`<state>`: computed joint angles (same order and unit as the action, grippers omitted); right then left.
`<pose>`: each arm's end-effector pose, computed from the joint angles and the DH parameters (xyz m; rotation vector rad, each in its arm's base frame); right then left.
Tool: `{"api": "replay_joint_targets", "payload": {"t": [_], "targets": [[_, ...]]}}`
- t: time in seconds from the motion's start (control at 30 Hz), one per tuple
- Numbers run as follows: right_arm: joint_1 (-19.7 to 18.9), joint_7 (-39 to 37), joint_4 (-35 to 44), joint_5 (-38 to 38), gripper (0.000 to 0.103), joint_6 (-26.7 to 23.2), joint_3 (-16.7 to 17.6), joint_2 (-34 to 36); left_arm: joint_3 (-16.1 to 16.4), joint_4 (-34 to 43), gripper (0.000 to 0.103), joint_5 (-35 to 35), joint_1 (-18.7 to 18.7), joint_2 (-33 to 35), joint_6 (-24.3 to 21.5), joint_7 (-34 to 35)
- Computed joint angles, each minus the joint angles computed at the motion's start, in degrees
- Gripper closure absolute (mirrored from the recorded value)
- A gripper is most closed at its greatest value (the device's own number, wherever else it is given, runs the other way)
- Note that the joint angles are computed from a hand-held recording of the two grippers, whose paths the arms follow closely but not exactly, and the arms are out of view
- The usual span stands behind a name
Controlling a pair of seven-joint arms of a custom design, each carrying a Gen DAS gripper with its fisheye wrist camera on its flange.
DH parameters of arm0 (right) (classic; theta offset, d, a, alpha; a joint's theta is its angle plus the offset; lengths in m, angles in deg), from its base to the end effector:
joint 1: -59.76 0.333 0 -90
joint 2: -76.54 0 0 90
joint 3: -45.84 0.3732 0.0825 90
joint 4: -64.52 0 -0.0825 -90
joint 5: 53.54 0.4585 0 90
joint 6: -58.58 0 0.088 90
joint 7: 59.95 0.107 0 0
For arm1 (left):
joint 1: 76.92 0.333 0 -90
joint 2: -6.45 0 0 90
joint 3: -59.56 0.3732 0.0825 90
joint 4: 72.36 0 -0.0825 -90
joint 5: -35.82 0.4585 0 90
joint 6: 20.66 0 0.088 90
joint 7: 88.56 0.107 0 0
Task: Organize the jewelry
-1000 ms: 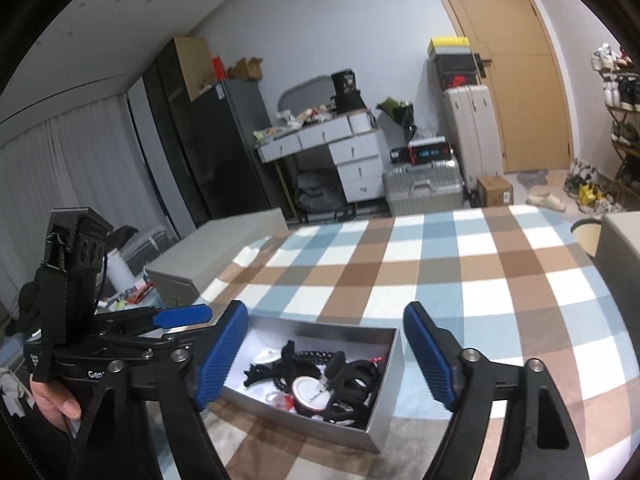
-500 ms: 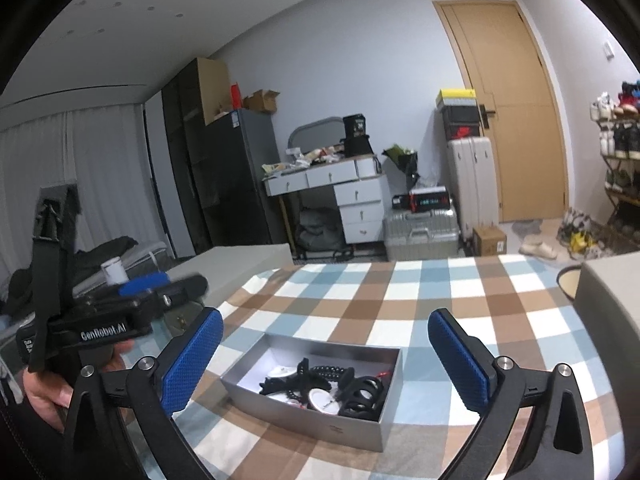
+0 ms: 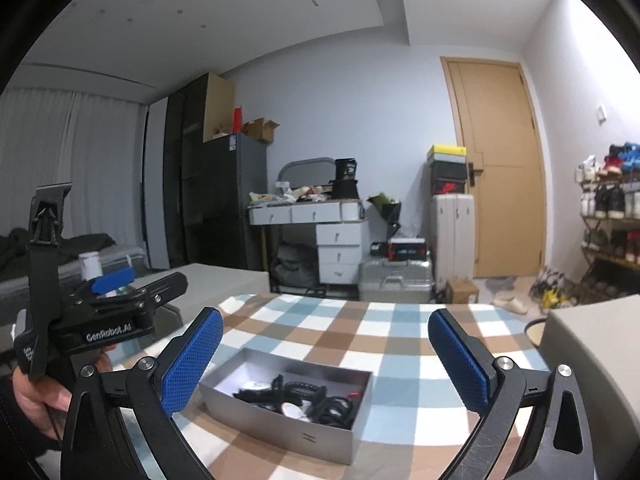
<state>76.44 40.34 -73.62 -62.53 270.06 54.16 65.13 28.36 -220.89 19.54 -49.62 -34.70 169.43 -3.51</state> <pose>0.4766 0.2510 0.5818 -1.4843 0.8928 -0.7731 0.4235 -0.0593 0.6398 -1.4273 1.2024 -1.0059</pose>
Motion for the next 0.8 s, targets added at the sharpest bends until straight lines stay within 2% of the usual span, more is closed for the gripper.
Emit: {"api": "replay_joint_targets", "payload": {"t": [0.1,0.33,0.47,0.63,0.8], "targets": [[-1.34,-6.30,-0.58,5.81,0.000,0.75,2.91,0.62,-0.74,-0.48,0.001,0.40,0.65,0.05,-1.09,0.08],[-0.45,-12.64,-1.10,11.57,0.000,0.16,3.49,2.08,-0.49,-1.68,0.001,1.34,0.08,0.04,-2.20,-1.23],[0.37,-11.32,-1.24,11.67,0.000,-1.14,2.20,2.41,1.69,-1.85,0.001,2.49,-2.64,0.51,-4.65,-1.89],[0.76,-6.13,-0.66,7.57,0.000,-3.25,-0.02,2.52,3.18,-1.80,0.001,4.64,-4.38,0.22,-6.18,-2.95],[-1.29,-9.17,1.07,11.69,0.000,-8.63,2.81,3.02,3.63,-1.48,0.001,7.01,-4.80,-0.13,-7.71,-3.90]]}}
